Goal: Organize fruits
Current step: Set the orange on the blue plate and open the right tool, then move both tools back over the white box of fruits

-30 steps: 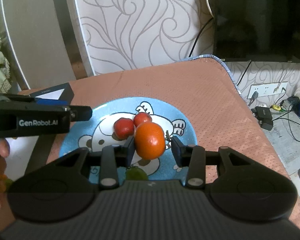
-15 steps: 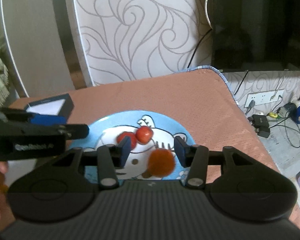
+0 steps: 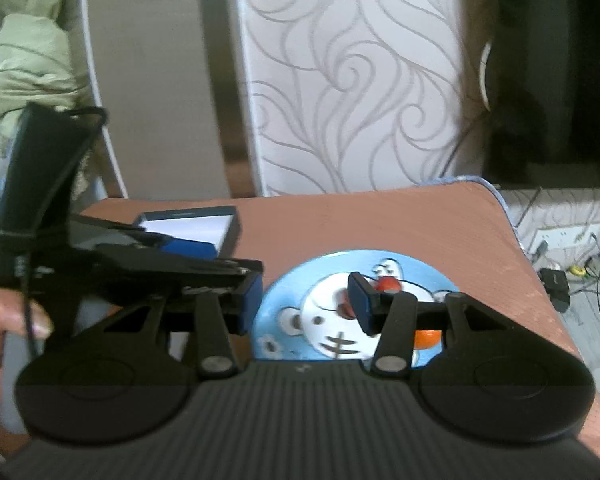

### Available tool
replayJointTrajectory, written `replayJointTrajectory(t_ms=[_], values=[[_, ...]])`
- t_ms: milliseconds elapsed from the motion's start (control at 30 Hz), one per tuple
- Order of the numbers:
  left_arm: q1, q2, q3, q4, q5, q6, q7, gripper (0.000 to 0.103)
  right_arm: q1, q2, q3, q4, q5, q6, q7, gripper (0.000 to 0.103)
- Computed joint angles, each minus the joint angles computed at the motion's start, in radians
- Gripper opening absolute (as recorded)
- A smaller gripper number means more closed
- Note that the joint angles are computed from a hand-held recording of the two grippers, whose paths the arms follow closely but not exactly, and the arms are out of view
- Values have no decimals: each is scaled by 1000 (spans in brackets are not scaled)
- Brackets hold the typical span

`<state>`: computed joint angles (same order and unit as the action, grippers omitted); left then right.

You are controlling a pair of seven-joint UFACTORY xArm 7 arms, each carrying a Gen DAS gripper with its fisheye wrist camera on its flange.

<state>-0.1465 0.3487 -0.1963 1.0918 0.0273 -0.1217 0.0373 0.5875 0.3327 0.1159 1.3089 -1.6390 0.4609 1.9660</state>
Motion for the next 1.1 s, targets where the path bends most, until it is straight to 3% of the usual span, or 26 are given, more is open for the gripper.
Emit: replayJointTrajectory(t_ms=[367, 433, 633, 767, 933, 1100], values=[[310, -64, -225, -109, 28, -19, 64, 52, 58, 59, -1, 73, 65, -24, -57, 47], [410, -74, -305, -135, 47, -32, 66, 50, 73, 80, -4, 96, 79, -40, -74, 44], [641, -93, -461, -193, 145, -50, 14, 50, 122, 142, -28, 168, 167, -74, -172, 40], [741, -102, -507, -220, 212, -49, -31, 50, 150, 176, -50, 204, 250, -97, -250, 39], [910, -100, -617, -257, 319, -58, -90, 50, 150, 229, -37, 252, 421, -137, -446, 39], [1029, -91, -697, -284, 423, -66, -151, 50, 100, 287, 47, 306, 653, -123, -767, 38]])
